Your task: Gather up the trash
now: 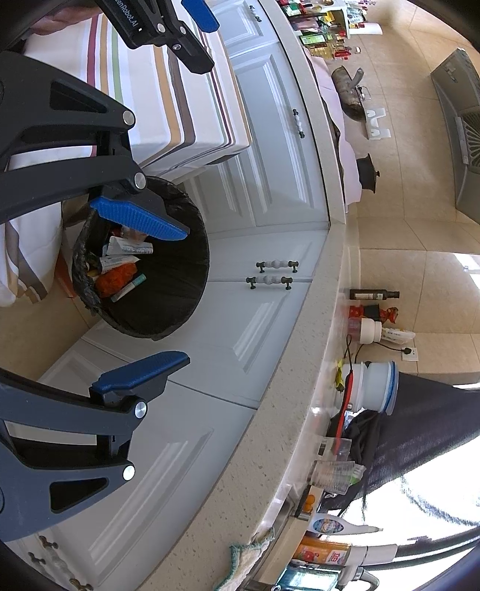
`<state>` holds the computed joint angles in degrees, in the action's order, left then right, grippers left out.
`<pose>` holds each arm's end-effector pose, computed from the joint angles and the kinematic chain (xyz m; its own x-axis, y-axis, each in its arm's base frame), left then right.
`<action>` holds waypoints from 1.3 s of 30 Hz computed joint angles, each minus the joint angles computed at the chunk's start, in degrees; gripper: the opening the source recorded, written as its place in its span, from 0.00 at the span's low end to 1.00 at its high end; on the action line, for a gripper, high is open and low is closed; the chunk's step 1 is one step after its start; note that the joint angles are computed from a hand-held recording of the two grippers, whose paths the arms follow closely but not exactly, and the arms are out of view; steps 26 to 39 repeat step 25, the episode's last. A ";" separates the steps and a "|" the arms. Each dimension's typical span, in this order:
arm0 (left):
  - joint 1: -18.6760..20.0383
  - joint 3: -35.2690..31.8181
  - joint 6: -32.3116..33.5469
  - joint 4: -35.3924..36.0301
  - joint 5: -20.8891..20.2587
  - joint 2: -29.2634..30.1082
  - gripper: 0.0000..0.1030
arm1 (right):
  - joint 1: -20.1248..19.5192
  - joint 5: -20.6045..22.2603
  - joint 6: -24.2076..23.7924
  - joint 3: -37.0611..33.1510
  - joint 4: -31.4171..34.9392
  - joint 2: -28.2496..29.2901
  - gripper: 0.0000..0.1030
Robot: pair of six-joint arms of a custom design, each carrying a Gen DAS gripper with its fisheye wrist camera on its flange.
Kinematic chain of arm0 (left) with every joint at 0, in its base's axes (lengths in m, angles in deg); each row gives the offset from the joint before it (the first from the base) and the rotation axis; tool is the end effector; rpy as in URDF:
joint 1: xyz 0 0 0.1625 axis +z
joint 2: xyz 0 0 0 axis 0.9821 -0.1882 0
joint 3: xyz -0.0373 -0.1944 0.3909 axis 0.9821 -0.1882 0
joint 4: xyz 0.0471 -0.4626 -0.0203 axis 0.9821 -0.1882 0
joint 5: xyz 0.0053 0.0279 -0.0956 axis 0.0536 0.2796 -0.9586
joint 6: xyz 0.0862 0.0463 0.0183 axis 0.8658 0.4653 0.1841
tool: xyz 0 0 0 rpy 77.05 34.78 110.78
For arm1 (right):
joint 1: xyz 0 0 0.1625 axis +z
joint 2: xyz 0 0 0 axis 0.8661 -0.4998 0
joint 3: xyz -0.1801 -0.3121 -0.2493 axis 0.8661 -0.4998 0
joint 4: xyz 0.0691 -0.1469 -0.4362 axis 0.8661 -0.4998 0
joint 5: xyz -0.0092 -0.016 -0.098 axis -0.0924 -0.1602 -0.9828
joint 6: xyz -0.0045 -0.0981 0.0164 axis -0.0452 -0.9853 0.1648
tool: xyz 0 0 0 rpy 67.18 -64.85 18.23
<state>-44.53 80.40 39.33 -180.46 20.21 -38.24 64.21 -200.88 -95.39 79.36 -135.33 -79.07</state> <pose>-0.1451 -0.3757 0.3015 -0.7030 -0.0731 -0.7074 0.5981 0.4775 -0.6437 0.3388 -0.3924 0.0771 -0.6936 -0.0711 0.7168 -0.6544 0.4781 -0.5858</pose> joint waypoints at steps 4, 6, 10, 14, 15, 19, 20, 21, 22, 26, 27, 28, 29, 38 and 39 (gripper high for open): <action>0.23 0.05 0.52 -0.18 -0.58 -0.09 0.84 | 0.03 -0.04 0.12 -0.22 0.43 0.10 0.59; 0.41 -0.05 0.64 -0.09 -1.23 0.03 0.86 | 0.01 -0.05 0.24 -0.21 0.67 0.15 0.59; 0.67 0.03 0.25 -1.35 -1.45 0.54 0.92 | -0.11 -0.05 0.51 -0.33 1.13 0.33 0.59; 0.75 -0.38 -7.44 8.24 1.58 -1.00 0.93 | -0.09 -0.09 0.76 -0.45 1.59 0.45 0.59; 1.07 -0.57 -7.72 9.12 1.09 -1.20 0.93 | -0.07 -0.05 0.83 -0.45 1.74 0.47 0.59; 2.22 -0.76 -8.32 11.96 1.99 -1.72 0.93 | 0.15 0.24 0.93 -0.71 2.47 0.67 0.64; 2.37 -0.81 -8.68 13.32 2.43 -1.99 0.93 | 0.23 0.34 0.89 -0.83 2.54 0.79 0.66; 2.67 -0.88 -9.26 15.33 3.03 -2.41 0.93 | 0.31 0.51 0.80 -0.99 2.49 0.97 0.66; 2.88 -0.84 -9.93 17.04 3.43 -3.05 0.93 | 0.42 0.83 0.93 -1.16 2.91 1.16 0.67; 4.61 -1.19 -14.63 24.40 3.58 -6.24 0.93 | 0.76 1.83 1.72 -1.85 4.95 1.79 0.69; 4.61 -1.19 -14.63 24.40 3.58 -6.24 0.93 | 0.76 1.83 1.72 -1.85 4.95 1.79 0.69; 4.61 -1.19 -14.63 24.40 3.58 -6.24 0.93 | 0.76 1.83 1.72 -1.85 4.95 1.79 0.69; 4.61 -1.19 -14.63 24.40 3.58 -6.24 0.93 | 0.76 1.83 1.72 -1.85 4.95 1.79 0.69; 4.61 -1.19 -14.63 24.40 3.58 -6.24 0.93 | 0.76 1.83 1.72 -1.85 4.95 1.79 0.69; 4.61 -1.19 -14.63 24.40 3.58 -6.24 0.93 | 0.76 1.83 1.72 -1.85 4.95 1.79 0.69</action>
